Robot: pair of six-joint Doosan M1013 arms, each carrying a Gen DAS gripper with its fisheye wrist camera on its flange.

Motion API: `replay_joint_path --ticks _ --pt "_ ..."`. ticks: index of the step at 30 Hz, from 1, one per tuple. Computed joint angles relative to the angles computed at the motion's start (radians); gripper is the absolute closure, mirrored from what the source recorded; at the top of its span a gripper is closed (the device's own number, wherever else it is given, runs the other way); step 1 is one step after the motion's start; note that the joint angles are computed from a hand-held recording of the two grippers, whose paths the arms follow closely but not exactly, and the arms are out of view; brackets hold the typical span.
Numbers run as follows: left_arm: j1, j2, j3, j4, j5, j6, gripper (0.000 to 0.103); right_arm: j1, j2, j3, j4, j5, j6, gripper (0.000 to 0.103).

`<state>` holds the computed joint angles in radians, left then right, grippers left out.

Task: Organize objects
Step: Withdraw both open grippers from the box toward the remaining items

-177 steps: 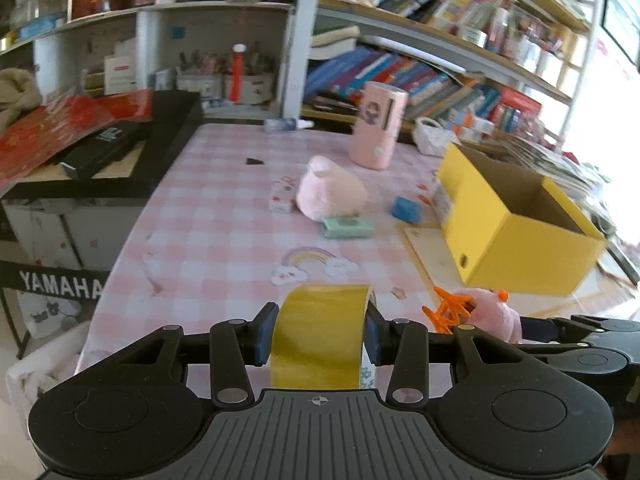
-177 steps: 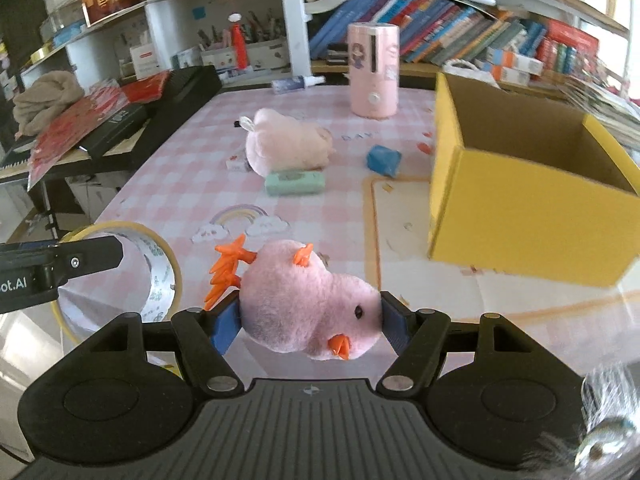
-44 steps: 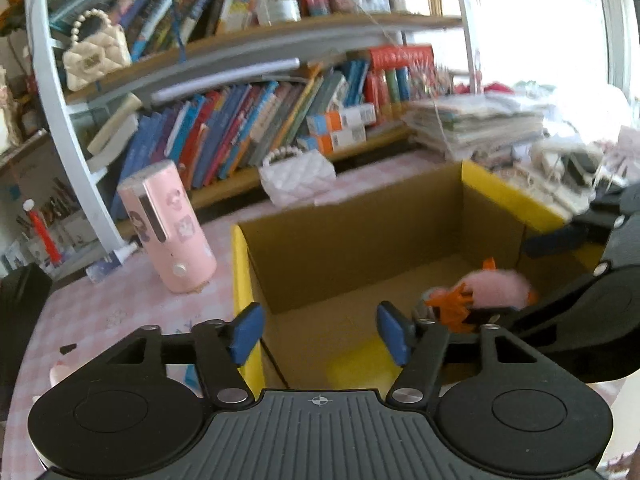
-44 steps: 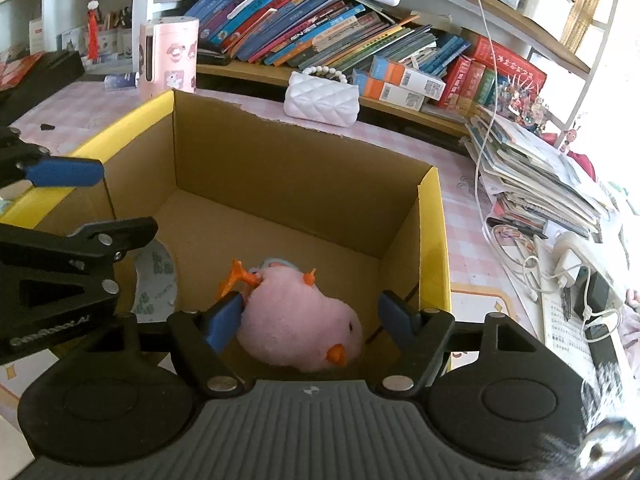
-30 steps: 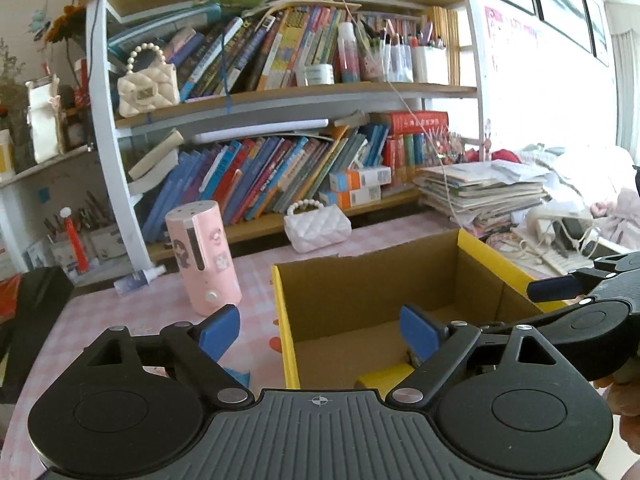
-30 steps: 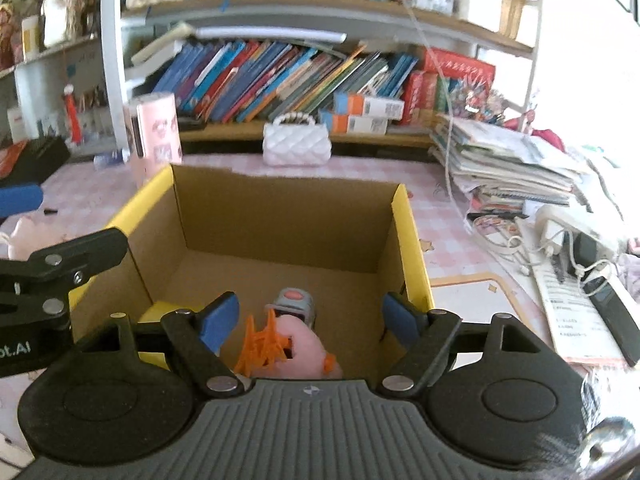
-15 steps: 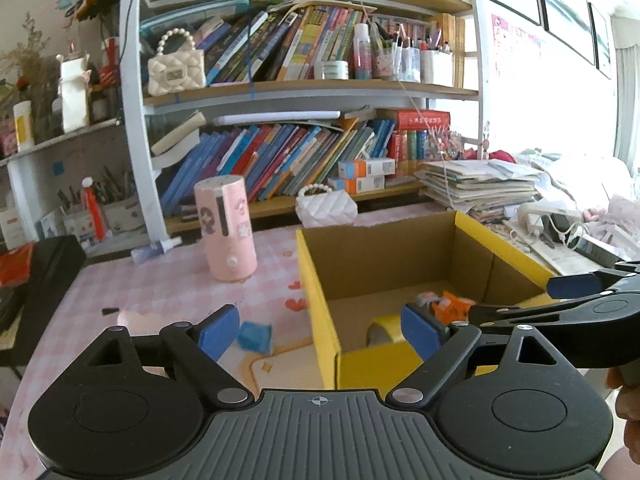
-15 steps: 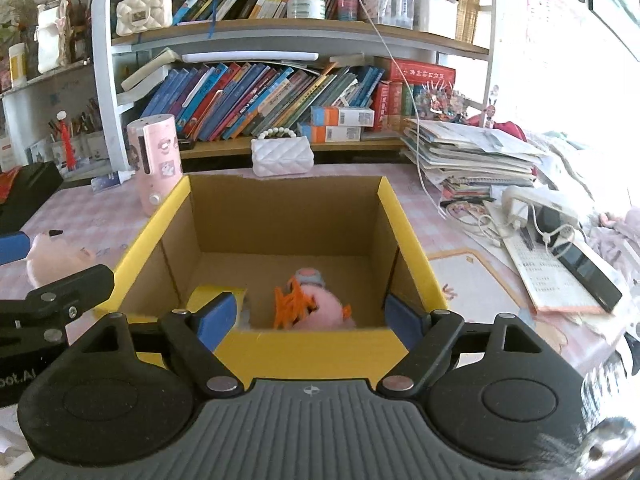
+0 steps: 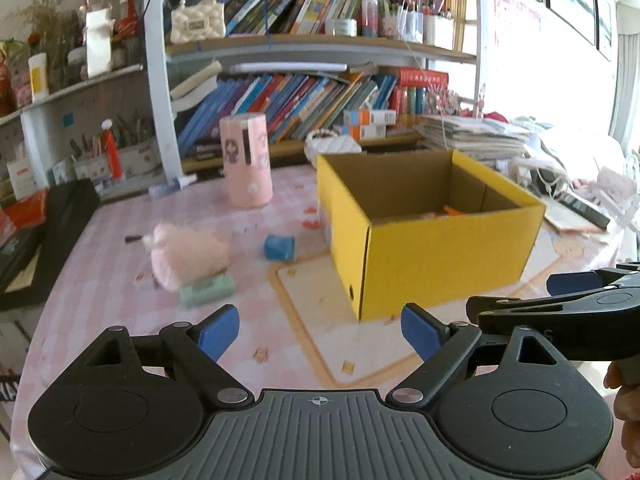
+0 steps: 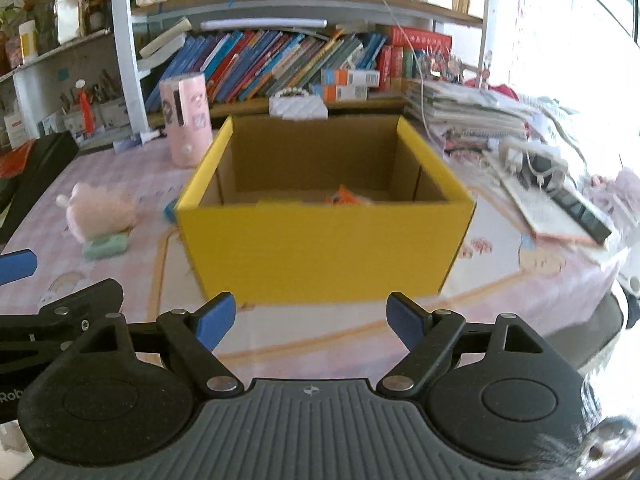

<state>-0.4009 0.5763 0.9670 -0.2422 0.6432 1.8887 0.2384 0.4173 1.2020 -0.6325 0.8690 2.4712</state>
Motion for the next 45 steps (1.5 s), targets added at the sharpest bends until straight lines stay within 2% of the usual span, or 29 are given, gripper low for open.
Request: replay_joint_path --ticks 12,22,45 --pt "0.035 -0.059 0.09 -0.018 0.019 0.042 0.012 0.058 -0.016 0.03 0.032 0.044 0.067 0.021" --pt "0.047 -0.085 0.129 -0.019 0.018 0.06 0.012 0.081 -0.018 0.036 0.054 0.052 0.085 0.02" --pt "0.074 -0.116 0.177 0.098 0.012 -0.094 0.012 0.104 0.011 -0.007 0.14 0.035 -0.034 0.02"
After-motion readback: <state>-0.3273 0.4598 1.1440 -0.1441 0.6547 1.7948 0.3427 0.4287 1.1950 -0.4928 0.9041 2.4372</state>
